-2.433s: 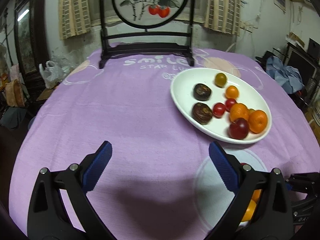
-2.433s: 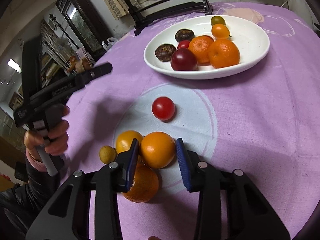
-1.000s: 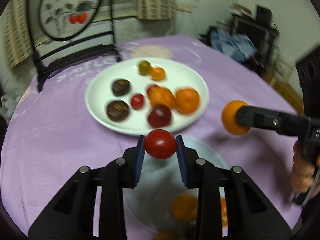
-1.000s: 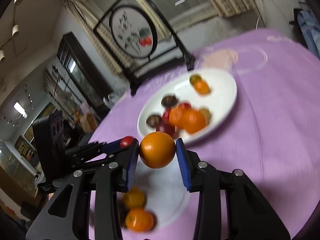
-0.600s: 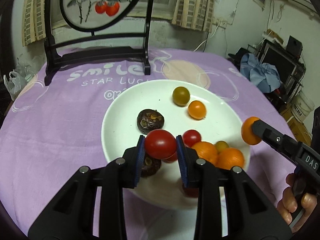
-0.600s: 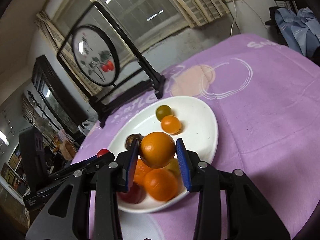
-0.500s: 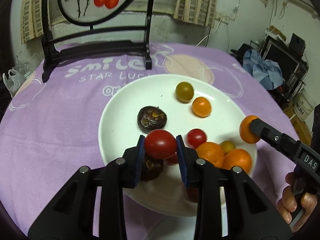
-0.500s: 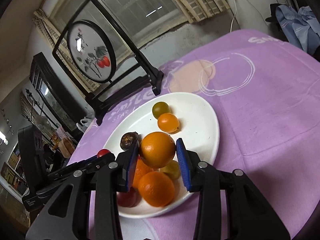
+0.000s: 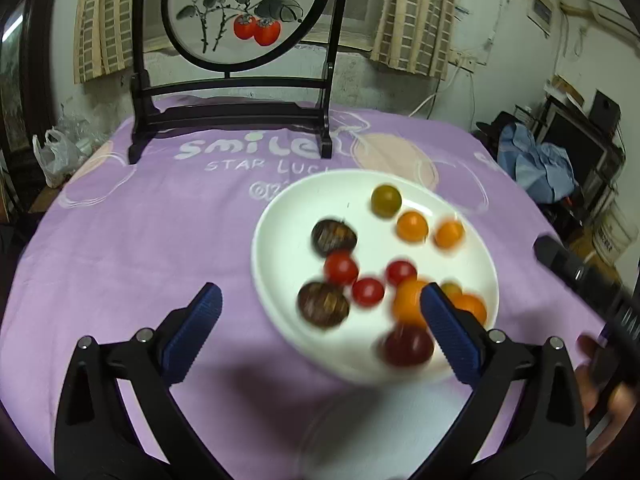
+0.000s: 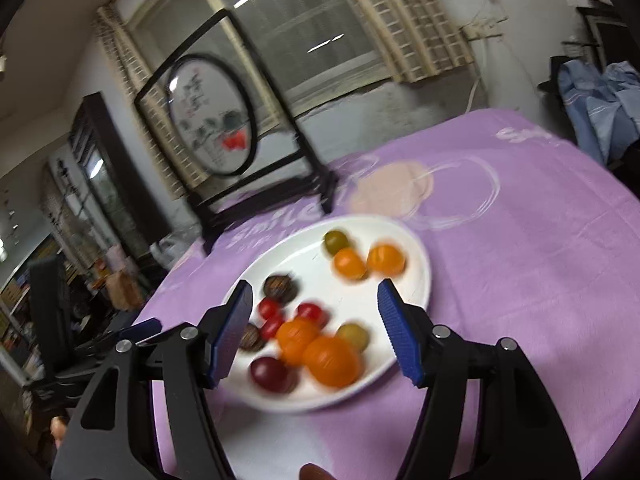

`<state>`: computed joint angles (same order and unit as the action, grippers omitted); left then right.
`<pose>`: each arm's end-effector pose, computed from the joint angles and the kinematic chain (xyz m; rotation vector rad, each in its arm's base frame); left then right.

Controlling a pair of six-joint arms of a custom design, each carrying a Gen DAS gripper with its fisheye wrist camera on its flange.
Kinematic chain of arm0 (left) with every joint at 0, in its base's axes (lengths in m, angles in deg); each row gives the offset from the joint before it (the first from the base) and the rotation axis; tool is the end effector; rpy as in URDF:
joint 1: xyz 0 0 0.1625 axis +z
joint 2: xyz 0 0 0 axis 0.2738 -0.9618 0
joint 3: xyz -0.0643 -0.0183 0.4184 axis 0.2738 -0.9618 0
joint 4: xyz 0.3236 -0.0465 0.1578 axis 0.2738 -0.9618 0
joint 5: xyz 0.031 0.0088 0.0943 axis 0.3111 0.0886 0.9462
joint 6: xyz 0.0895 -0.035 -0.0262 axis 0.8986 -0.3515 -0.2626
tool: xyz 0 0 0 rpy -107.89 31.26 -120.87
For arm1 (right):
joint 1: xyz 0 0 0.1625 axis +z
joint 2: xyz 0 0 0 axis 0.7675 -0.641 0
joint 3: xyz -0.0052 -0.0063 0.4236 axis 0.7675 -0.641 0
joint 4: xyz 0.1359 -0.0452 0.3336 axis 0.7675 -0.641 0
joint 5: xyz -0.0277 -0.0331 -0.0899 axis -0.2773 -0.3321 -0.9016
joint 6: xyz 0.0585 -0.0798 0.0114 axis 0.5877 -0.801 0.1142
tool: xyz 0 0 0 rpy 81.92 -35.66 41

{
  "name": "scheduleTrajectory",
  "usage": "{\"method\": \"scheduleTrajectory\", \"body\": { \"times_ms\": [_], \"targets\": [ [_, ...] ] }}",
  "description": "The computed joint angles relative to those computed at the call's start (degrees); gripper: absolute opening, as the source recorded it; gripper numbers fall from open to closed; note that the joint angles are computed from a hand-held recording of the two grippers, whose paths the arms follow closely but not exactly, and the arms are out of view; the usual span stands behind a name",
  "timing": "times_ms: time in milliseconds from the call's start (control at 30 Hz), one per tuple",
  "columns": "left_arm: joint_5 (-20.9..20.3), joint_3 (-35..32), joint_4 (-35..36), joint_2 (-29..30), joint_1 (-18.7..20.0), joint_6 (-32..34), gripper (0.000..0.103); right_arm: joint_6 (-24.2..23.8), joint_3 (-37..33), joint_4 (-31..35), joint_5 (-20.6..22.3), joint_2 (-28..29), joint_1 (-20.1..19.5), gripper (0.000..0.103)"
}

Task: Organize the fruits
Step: 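Grasp a small yellow fruit with the left tool while the right tool grasps a tangerine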

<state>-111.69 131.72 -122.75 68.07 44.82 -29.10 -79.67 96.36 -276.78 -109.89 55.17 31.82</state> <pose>-0.2134 -0.7625 -0.0116 0.7539 2.4285 -0.8106 0.0272 -0.7035 0.1683 0.1761 -2.4672 1.3903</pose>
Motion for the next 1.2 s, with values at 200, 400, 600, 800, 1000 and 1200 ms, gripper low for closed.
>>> {"method": "scheduleTrajectory", "body": {
  "times_ms": [200, 400, 600, 800, 1000, 1200],
  "targets": [
    [6.07, 13.42, -8.69, -5.15, 0.40, 1.93, 0.101, -5.22, 7.19, 5.82, 0.22, -2.37, 0.62, 0.065],
    [6.83, 15.77, -7.78, -7.30, 1.47, -2.78, 0.101, -11.91, 16.27, 3.81, -2.03, -4.37, 1.11, 0.065],
    [6.35, 16.52, -7.72, -7.93, 1.31, -2.82, 0.101, -19.03, 22.07, 2.66, -9.60, -5.31, 3.74, 0.063],
    [5.38, 17.52, -8.37, -8.53, 1.14, -2.46, 0.101, -26.19, 20.74, 5.06, -18.85, -2.55, 7.03, 0.059],
    [4.24, 18.22, -7.67, -9.36, 1.35, -3.42, 0.101, -27.56, 16.74, 8.44, -23.27, 0.30, 7.83, 0.058],
    [3.18, 18.60, -7.44, -9.99, 1.46, -3.77, 0.101, -27.76, 13.43, 10.45, -24.01, 2.07, 7.87, 0.055]
  ]
}}
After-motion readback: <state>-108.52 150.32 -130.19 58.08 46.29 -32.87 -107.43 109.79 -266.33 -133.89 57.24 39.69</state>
